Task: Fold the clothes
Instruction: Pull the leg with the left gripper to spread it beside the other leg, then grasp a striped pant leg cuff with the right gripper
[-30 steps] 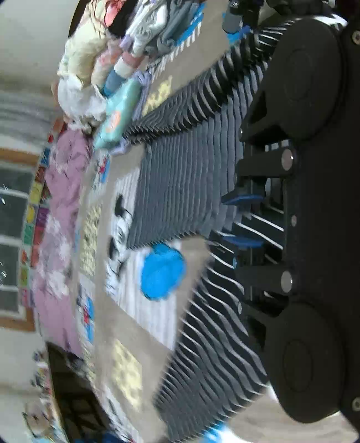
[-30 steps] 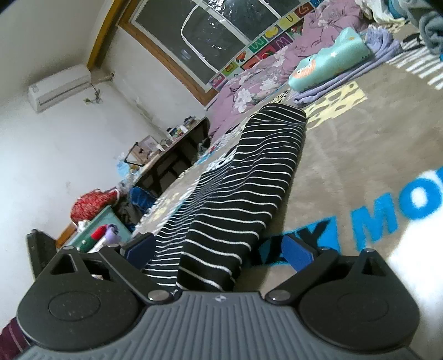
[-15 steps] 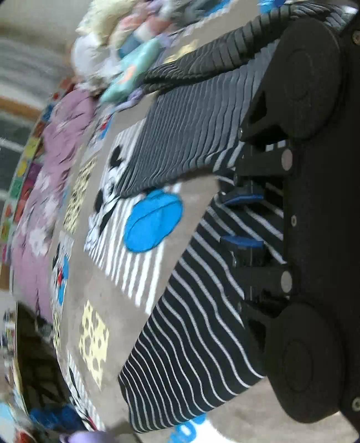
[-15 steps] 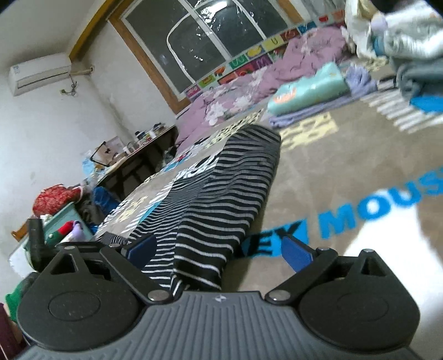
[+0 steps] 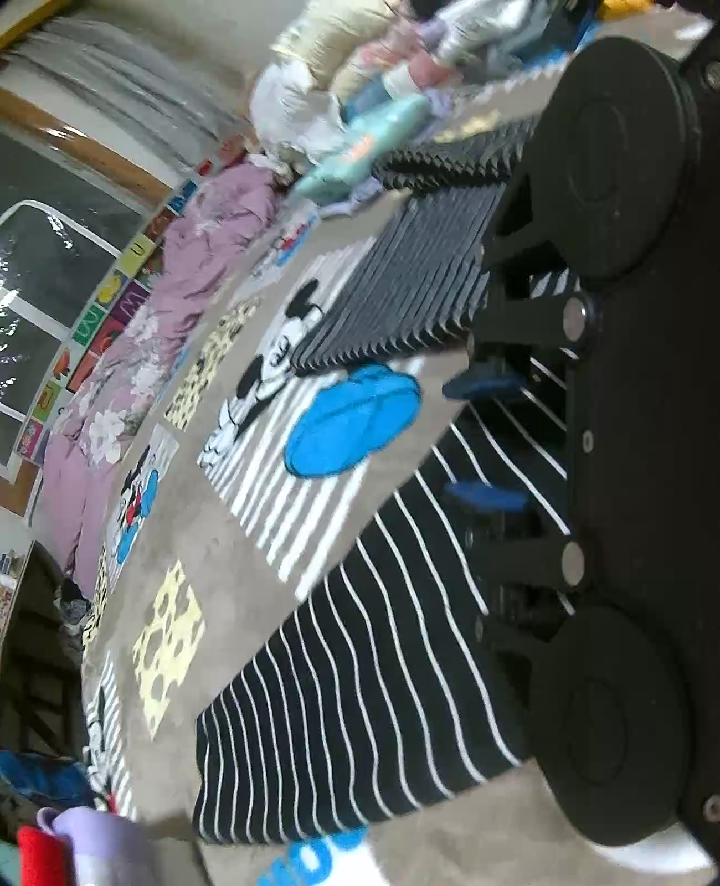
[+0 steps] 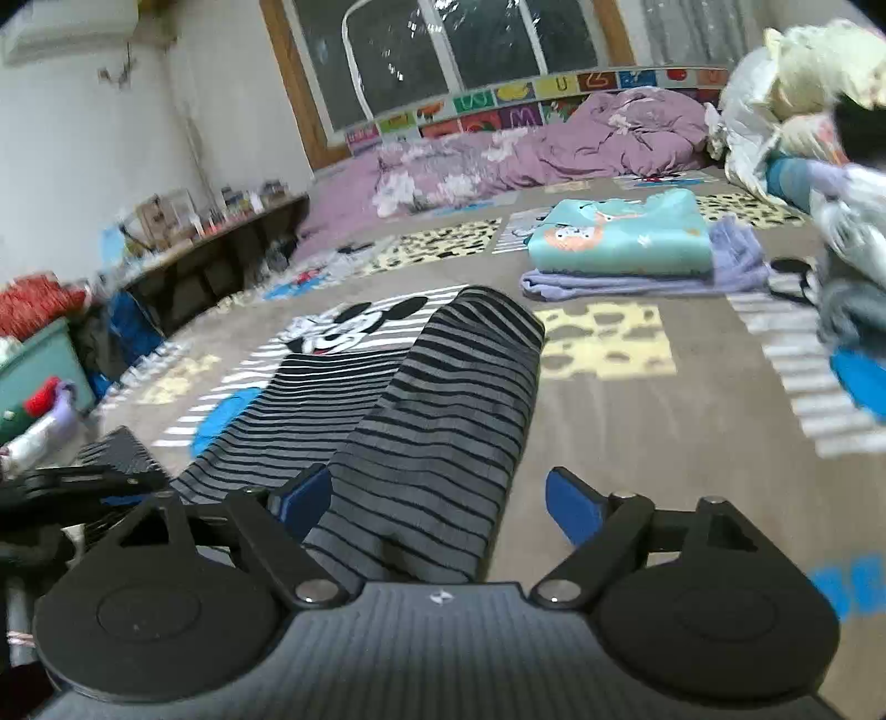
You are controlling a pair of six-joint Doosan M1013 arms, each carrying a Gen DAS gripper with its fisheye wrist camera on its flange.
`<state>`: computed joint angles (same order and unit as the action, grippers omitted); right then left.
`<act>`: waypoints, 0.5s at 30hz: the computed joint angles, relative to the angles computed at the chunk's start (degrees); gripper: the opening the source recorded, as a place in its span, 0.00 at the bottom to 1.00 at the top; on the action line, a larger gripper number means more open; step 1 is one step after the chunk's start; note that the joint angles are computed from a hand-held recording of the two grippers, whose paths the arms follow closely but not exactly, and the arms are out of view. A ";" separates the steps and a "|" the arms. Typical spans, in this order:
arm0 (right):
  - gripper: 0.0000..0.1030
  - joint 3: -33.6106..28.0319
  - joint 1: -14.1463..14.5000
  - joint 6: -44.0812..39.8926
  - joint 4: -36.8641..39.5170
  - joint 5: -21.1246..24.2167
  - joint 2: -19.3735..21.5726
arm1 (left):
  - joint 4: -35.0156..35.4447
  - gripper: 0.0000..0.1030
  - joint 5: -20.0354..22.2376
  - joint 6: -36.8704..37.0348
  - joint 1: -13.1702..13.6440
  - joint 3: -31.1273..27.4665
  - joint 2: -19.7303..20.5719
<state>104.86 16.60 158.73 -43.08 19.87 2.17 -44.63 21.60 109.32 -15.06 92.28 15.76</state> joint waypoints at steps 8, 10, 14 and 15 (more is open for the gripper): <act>0.73 -12.01 -3.32 -21.71 16.18 9.23 7.93 | -4.28 0.56 0.01 5.11 0.09 0.15 0.42; 0.73 -13.30 -4.72 -22.44 19.27 8.72 9.29 | -5.09 0.57 0.03 5.95 0.15 0.20 0.46; 0.73 -12.25 -7.83 -22.30 28.08 3.53 10.48 | -6.54 0.58 0.05 7.56 0.22 0.27 0.55; 0.73 -11.71 -8.63 -22.67 31.14 1.86 10.73 | -6.76 0.59 0.03 7.82 0.22 0.28 0.58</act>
